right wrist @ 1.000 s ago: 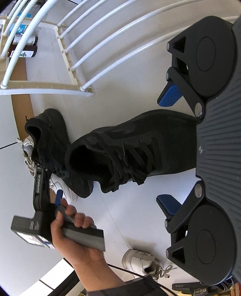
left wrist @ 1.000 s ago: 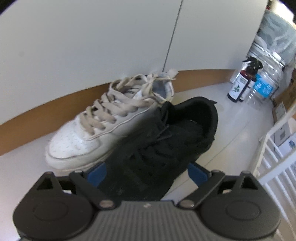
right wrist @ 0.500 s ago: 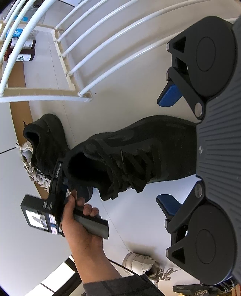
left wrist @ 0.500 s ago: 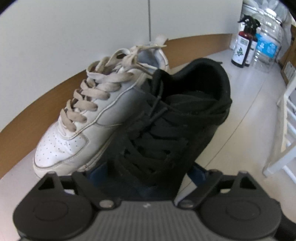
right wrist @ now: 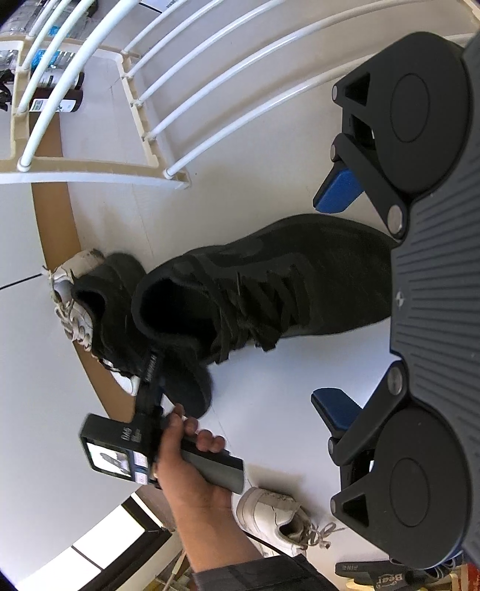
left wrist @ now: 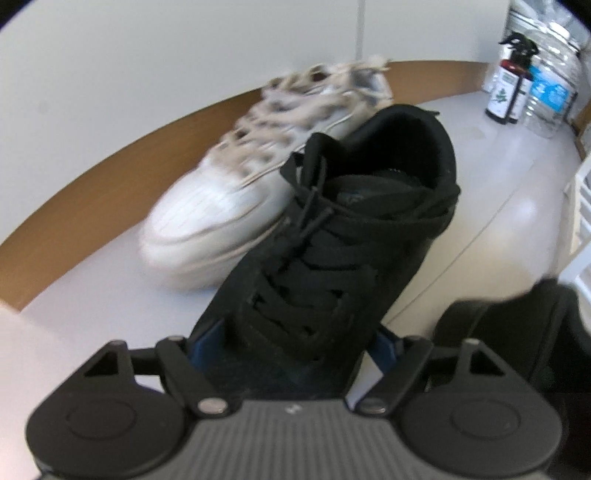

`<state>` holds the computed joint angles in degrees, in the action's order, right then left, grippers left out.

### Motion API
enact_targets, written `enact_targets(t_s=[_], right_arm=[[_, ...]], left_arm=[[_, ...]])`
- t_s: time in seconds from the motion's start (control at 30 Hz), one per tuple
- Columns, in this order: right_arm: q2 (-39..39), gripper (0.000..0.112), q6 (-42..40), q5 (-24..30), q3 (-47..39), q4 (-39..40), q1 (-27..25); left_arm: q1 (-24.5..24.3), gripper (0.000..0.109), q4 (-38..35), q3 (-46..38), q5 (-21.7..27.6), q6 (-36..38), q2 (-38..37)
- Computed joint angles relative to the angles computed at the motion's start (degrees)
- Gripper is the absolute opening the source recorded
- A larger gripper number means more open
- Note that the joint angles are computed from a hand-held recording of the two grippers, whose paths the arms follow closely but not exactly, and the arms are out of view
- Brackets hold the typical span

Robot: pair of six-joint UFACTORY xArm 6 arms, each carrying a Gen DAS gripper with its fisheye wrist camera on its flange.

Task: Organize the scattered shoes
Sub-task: 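Lower the black sneaker beside the other black sneaker with the left gripper, then open the left gripper and withdraw while the right gripper approaches the black sneaker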

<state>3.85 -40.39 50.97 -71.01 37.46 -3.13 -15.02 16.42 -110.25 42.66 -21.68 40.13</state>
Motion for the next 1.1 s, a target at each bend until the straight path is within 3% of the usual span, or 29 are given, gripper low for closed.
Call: enact_targets(t_s=[0.2, 0.33, 0.93, 1.1], right_arm=[[-2.77, 0.103, -0.67, 0.72, 2.20, 0.93, 0.62], [-4.11, 0.103, 0.17, 0.49, 3.75, 1.83, 1.06], [-9.67, 0.103, -0.33, 3.13, 8.44, 2.37, 3.58], [-10.54, 0.103, 0.04, 3.41, 9.31, 2.21, 4.09]], left_arm=[[0.57, 0.080, 3.26, 18.18, -5.84, 0.63, -11.79], [0.90, 0.080, 3.51, 27.25, -7.08, 0.57, -18.50], [1.85, 0.078, -2.91, 57.23, -3.74, 10.28, -47.62], [2.24, 0.076, -4.97, 60.74, -1.81, 10.81, -52.85]])
